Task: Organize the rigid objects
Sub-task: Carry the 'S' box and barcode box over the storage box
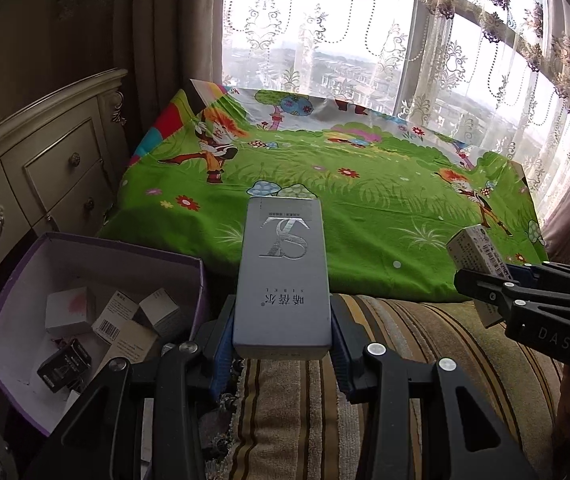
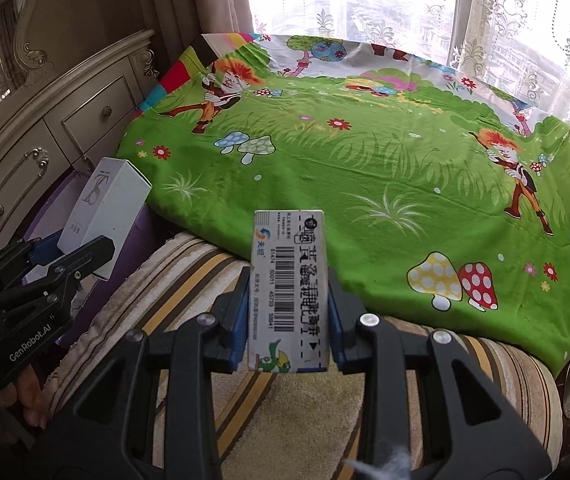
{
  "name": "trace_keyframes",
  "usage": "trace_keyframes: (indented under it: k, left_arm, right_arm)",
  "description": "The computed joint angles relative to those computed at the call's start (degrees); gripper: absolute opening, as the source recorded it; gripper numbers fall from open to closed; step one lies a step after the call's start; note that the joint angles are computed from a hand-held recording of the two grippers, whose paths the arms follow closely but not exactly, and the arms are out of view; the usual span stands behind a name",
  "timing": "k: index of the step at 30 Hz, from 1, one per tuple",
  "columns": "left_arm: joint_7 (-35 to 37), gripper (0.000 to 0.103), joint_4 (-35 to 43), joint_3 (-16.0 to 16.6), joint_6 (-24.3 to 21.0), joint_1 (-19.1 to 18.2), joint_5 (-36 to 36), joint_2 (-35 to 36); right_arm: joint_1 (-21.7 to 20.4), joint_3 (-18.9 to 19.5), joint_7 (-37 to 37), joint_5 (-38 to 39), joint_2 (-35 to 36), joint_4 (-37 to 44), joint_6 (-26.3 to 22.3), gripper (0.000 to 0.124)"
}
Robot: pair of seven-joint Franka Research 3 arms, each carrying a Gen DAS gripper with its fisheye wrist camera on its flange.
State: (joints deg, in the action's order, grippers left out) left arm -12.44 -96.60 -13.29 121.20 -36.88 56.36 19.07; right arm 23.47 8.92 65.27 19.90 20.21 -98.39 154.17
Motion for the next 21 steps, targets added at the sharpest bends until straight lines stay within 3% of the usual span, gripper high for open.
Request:
trace_keyframes:
  k: [6,13,21]
  left_arm:
    - [-5.5,0.042,-10.8,-1.6,-0.4,1.5,-2.2,-7.5]
    - [-16.2,0.042,-26.5,-4.7,-1.9,6.1,-7.1,-19.4]
    - [-20.1,0.042,-34.5,-7.8,-5.5,9.7,-11.3,-27.0]
  right_arm:
    - [0.8,2.1,-4.1,1.9,-2.0,-1.8,-1.2,0.037]
    - [3.8,2.9,-5.5,1.2,-0.3,1.2,-4.8,0.037]
    - [8.2,3.8,-6.6,-1.6,3.9,7.2,-9.5,0.037]
